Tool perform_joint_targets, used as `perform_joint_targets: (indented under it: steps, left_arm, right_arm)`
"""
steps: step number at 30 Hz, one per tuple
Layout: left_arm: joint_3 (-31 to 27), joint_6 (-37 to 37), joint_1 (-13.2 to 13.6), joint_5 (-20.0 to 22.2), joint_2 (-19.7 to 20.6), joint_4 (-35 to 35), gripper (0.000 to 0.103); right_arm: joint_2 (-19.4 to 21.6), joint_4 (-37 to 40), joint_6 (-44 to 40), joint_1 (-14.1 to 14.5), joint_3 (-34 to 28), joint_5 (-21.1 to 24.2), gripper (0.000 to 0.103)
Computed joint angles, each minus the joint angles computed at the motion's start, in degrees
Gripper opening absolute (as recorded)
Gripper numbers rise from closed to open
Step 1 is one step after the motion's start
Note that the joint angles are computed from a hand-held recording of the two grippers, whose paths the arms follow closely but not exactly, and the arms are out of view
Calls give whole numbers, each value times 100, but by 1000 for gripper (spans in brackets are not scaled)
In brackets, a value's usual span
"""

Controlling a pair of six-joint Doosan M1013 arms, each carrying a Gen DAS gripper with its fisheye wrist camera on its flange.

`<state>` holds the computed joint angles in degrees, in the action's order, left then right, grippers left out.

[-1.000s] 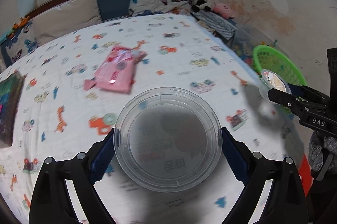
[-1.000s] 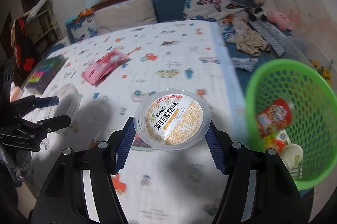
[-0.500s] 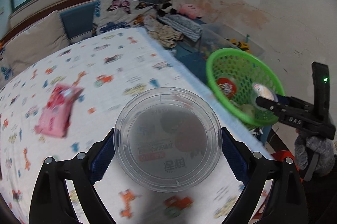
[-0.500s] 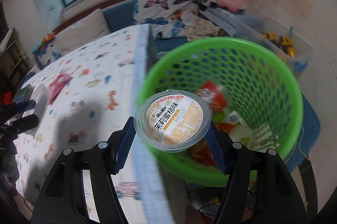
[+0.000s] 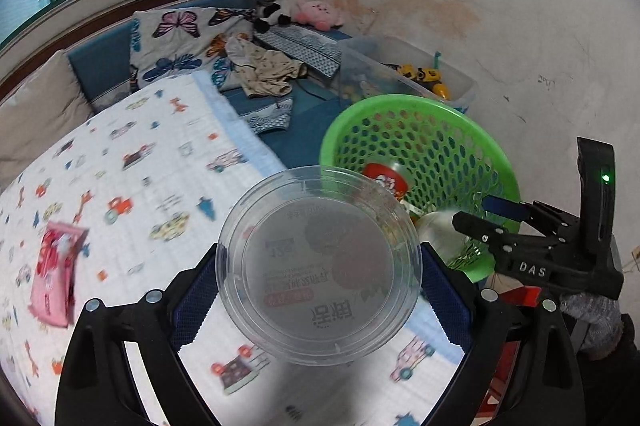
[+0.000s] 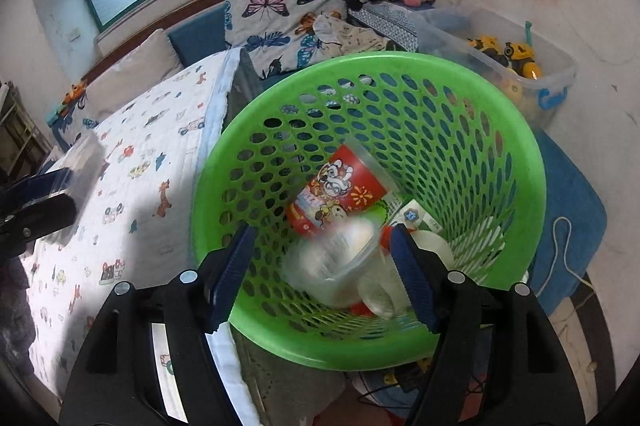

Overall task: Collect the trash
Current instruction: 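Carry the pudding cup and clear container over the green basket and release both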

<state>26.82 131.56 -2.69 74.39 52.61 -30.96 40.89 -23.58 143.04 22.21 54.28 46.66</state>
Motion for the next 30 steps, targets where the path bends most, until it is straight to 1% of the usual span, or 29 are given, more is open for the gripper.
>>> perform_joint_targets:
  steps: [4,6,12,18,24,30]
  left_arm:
    - [-172,-12,-96,153,80,-15,90]
    - [-188,30,-146,156,88,6,90]
    - [-195,82,-312,222,106,124,90]
    - [-83,102,-456,299,90,247,90]
    - [-125,-29,-521,425,152,350,91]
    - [-295,-185,-523,634,264,334,92]
  right_arm:
    - [-96,-98,102,-4,128,-87,71]
    - [-147,-170,179,1,199,-126,71]
    - [-369,-486,566,16,518,-287,72]
    - [-541,-704,912,14,785,-408,72]
    - [-659,-819,1116,10,989,-446,72]
    - [-721,-860,1288,3,1111,-491,72]
